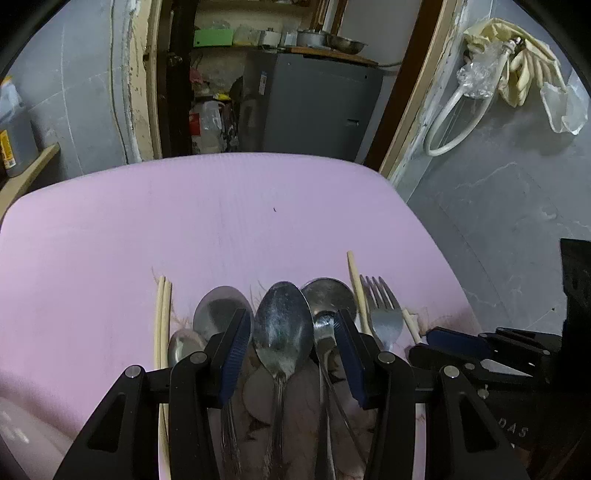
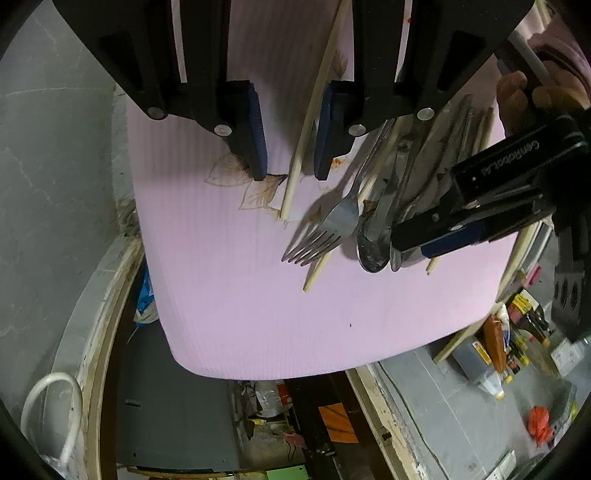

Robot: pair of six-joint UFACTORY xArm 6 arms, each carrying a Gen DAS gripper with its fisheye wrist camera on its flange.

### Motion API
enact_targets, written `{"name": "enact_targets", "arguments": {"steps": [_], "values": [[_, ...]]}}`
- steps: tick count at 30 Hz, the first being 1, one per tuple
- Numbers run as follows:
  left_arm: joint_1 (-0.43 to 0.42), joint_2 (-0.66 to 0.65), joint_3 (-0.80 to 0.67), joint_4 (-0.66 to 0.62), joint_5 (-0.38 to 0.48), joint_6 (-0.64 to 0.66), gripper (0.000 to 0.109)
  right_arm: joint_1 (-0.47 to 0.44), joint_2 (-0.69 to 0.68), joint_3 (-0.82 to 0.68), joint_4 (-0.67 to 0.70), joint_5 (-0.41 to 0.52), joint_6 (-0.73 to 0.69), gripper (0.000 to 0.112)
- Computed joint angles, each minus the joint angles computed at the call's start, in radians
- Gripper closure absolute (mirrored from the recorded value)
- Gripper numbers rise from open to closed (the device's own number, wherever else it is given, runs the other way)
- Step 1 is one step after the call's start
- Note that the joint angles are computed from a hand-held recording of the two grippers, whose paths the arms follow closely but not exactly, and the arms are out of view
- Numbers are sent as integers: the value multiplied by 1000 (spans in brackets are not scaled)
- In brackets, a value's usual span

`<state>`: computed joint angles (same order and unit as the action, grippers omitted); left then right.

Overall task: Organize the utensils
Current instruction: 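Lower the right gripper onto a wooden chopstick beside the forks and close it, then lift the chopstick with the right gripper and carry it over the white caddy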

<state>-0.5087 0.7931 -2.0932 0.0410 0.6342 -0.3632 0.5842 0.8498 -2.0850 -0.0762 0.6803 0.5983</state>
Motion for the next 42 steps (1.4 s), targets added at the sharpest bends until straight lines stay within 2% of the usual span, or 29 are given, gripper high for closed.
{"name": "enact_targets", "arguments": {"steps": [4,7,8,9,13,14,16,18,22,29,33,35,38,42], "values": [[5,100,-178,-40,106,46,64,-2,28,-61,-20,45,11,91],[6,182,-324,-39,197,45,72,2,65,-130,-39,85,20,90],[6,194,-344,-39,213,42,76,-4,48,-106,-42,99,20,90],[7,199,-353,-41,219,39,78,1,57,-125,-55,111,31,90],[13,155,-270,-87,172,43,80,17,177,-362,-108,279,37,90],[13,143,-251,-97,162,50,84,19,190,-387,-113,295,43,91],[12,133,-243,-114,165,67,92,20,203,-419,-123,321,66,100],[7,110,-211,-100,155,69,98,10,171,-364,-92,281,89,104],[8,65,-148,-92,138,63,101,-5,53,-151,-29,135,101,107],[17,-82,54,-102,66,49,106,-13,-151,205,32,-169,135,108],[14,-203,220,-108,-19,45,106,-6,-238,340,-34,-305,207,108],[15,-280,331,-159,-93,72,106,-5,-268,381,-80,-354,252,108],[11,-381,476,-236,-199,125,106,-1,-313,432,-200,-411,373,108],[2,-485,608,-271,-287,152,106,8,-369,483,-399,-471,583,108]]}}
